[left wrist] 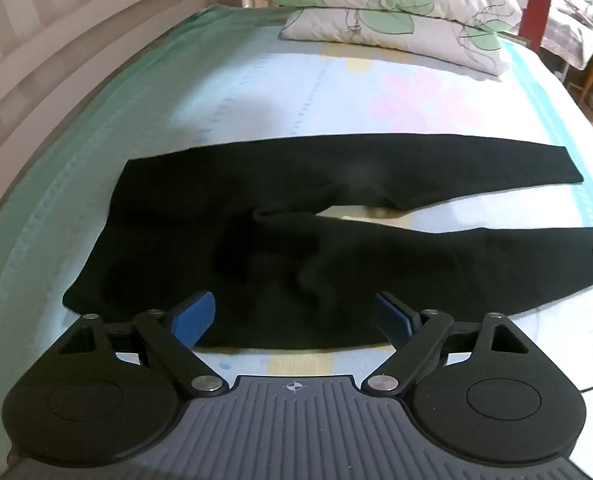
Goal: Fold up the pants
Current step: 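Move both grippers toward the hems of the black pants legs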
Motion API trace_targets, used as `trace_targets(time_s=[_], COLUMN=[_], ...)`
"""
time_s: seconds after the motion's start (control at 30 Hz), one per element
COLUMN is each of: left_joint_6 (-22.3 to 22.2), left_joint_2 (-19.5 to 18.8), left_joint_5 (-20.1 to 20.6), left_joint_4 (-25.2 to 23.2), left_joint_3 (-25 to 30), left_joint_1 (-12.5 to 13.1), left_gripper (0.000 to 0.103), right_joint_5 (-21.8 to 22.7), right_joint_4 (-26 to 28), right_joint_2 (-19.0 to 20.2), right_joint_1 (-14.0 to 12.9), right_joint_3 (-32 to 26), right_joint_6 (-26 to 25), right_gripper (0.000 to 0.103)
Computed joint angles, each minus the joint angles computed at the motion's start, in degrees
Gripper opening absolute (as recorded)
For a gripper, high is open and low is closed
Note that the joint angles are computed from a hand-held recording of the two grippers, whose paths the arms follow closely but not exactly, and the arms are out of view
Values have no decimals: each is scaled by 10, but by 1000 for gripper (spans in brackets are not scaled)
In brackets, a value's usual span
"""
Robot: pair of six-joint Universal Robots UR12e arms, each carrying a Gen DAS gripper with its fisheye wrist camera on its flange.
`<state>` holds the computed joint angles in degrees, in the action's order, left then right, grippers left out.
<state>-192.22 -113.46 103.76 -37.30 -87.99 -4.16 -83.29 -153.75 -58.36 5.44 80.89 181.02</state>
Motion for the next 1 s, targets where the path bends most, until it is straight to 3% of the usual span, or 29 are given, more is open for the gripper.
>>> trace_targets(time_s=[0.2,0.33,0.5,0.63,0.9,1.0], left_joint_6=[31,40,67,90,140,155], left_joint_2=[9,-17,-29,-32,-41,-37], left_joint_5=[-12,-21,-34,-47,-60,-80], left_joint_4=[81,91,122,115,153,134], left_joint_3=[-42,-31,-49,-56,-71,-73], left_joint_1=[5,12,16,19,24,24], left_gripper=[77,59,52,43,41,41], right_joint_5=[-28,-46,-46,-55,-78,-91], right_joint_4=[-113,-54,-48,-57,-47,-36], right_joint_2=[20,41,62,71,81,85], right_joint_1=[-7,-10,-16,-19,-28,-30], right_joint_3=[17,-10,-18,-14,-10,-12], right_joint_6=[33,2,-15,-34,-13,10], right_gripper=[77,77,71,70,63,63])
